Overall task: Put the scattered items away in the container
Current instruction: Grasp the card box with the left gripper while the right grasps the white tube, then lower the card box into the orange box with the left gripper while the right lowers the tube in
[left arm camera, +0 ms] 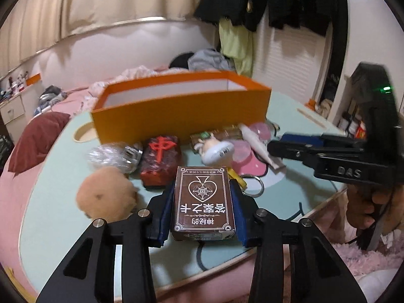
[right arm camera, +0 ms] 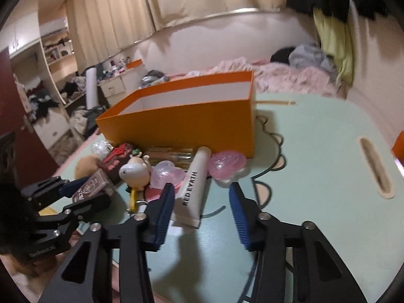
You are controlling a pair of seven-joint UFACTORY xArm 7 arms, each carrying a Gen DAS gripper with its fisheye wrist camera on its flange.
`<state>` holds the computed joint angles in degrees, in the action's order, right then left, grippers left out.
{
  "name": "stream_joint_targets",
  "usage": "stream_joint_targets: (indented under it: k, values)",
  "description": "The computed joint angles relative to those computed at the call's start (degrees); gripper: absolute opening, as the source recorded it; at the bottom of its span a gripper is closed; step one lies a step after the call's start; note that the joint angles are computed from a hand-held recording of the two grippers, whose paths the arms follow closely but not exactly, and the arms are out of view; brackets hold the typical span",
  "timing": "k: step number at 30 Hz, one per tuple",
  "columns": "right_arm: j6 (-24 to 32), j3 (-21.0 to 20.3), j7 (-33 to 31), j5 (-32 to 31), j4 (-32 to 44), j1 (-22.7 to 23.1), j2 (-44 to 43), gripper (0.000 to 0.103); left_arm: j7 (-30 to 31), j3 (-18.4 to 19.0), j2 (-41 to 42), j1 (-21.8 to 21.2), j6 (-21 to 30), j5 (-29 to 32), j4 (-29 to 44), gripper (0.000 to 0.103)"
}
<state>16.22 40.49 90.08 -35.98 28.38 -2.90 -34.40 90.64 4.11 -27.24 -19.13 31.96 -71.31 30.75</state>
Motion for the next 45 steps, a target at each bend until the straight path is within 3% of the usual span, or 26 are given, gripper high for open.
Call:
stream_joint_targets:
  k: [6, 7, 9, 14, 18, 23, 29, 33, 36, 40, 45]
  values:
    - [-2.15, -2.27, -1.83, 0.88, 1.95, -0.1, 4.81, 0.038, 1.32, 1.19, -1.28, 0.78, 0.77, -1.77, -0.46, 0.042]
    - [-0.39, -2.36, -2.43, 1.03, 3.04, 0.09, 5.83, 0.037, 1.55, 1.15, -1.43, 0.84, 0.81, -2.05, -0.55, 0.042]
    - [3.41, -2.88, -3.79, 0.17, 5.3, 0.99, 8.06, 0.02, 2.24, 1.04, -1.79, 0.86, 0.66, -2.81, -0.8, 0.042]
    - [9.8, -2.12, -1.55, -5.9, 6.84, 3.46, 8.88, 0.02, 2.57, 1.45, -1.9, 1.71, 1.41, -3.31, -0.68, 0.042]
    - [5.44, -5.06, 2.54, -9.15, 4.22, 6.23, 6.6, 0.019, 1.57, 2.34, -1.13, 2.72, 4.5, -2.44, 1.07, 0.042]
    - [4.98, -6.05, 2.85, -10.76, 3.83, 6.84, 1.67, 0.019, 1.35, 3.02, -0.18, 4.16, 7.51, -2.39, 4.82, 0.042]
    - [1.79, -9.51, -2.24, -8.73, 7.39, 2.35, 1.41, 0.019, -4.99, 0.63, 8.14, 5.07, 9.08, 0.97, 17.24, 0.042]
    - [-1.41, -14.67, -9.16, -4.17, 11.91, 0.99, 8.56, 0.02, -14.7, -2.7, 17.25, 5.9, 11.21, 8.53, 27.93, 0.042]
    - [1.25, -14.83, -10.84, -3.9, 16.32, -0.96, 14.07, 0.02, -22.76, -5.71, 24.19, 6.64, 10.83, 14.84, 34.46, 0.042]
    - [3.11, -17.76, -10.72, -5.09, 19.25, 0.59, 19.83, 0.02, -29.28, -8.61, 31.26, 7.73, 10.04, 20.05, 40.29, 0.042]
    - [4.42, -20.33, -8.47, -8.14, 20.21, 3.24, 22.87, 0.02, -32.58, -10.95, 34.69, 9.18, 10.04, 22.82, 42.4, 0.042]
